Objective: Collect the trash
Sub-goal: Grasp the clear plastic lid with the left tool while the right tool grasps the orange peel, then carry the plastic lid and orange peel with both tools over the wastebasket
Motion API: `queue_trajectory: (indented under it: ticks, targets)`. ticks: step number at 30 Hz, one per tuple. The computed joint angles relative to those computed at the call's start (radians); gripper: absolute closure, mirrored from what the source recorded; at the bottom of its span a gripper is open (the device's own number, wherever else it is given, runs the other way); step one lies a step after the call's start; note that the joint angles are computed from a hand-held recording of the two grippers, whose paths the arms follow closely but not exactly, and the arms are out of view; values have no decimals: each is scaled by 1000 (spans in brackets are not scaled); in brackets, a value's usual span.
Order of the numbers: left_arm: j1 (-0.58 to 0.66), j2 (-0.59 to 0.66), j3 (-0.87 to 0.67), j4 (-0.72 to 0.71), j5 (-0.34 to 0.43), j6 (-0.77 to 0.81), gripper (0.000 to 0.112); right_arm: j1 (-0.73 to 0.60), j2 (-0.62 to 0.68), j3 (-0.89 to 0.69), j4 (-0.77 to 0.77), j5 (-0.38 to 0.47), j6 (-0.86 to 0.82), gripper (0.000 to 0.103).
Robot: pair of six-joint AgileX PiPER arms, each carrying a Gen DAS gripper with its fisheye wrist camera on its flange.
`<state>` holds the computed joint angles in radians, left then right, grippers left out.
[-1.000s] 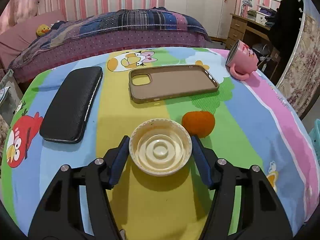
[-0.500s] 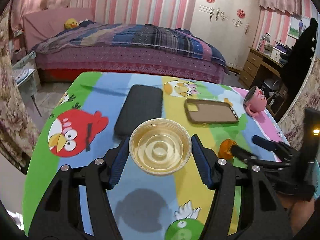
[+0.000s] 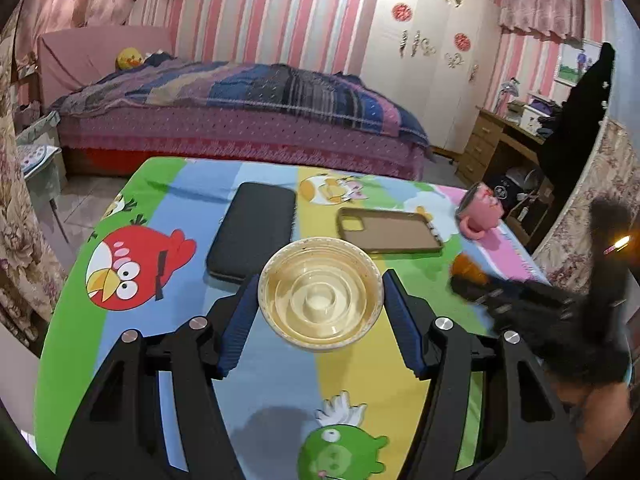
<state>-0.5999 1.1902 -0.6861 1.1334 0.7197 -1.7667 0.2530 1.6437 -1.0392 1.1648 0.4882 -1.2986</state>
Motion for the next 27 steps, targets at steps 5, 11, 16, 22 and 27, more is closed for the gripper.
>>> queue_trajectory:
  ticks: [5, 11, 16, 22, 27]
  targets:
    - [-140, 8, -42, 52, 87, -67, 52, -211, -225, 155, 200, 132, -231, 73]
    - [-295, 65, -112, 99, 170, -124, 52, -562, -358, 270, 280, 309, -342, 73]
    - [-417, 156, -210, 135, 234, -171, 52, -814, -389, 312, 270, 397, -397, 73]
    - [-494, 328, -444, 128, 258, -70, 52, -1117, -348, 285, 237, 521, -364, 73]
    - [-521, 513, -705, 85, 231, 48, 52, -1248, -187, 138, 238, 608, -364, 73]
